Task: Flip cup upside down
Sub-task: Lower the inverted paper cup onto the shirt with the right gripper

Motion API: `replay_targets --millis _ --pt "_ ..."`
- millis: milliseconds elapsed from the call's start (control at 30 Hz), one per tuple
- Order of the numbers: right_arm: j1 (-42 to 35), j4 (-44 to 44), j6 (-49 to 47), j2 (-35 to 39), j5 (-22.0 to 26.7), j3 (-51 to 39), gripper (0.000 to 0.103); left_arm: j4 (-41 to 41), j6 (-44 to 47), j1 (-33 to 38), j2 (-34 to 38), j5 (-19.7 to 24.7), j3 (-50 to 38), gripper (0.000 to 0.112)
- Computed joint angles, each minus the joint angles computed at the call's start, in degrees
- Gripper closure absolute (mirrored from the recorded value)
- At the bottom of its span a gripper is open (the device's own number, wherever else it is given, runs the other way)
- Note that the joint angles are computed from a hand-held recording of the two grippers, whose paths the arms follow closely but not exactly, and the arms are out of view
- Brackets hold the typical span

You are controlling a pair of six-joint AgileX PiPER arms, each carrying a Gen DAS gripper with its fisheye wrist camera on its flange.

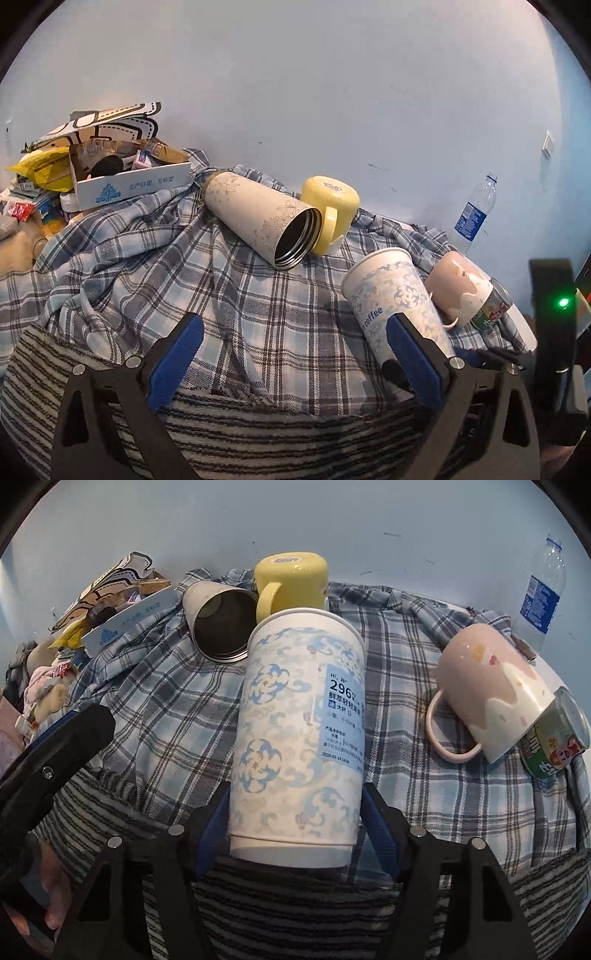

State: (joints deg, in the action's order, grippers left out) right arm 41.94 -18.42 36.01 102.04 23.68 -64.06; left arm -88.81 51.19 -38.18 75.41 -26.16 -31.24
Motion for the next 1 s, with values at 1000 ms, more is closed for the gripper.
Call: replay_targets --millis 1000 --pt "2.6 -9.2 4.2 -12.7 2.2 4.7 0.037 7.2 -9.7 -5.7 -3.6 -8.9 3.2 0.012"
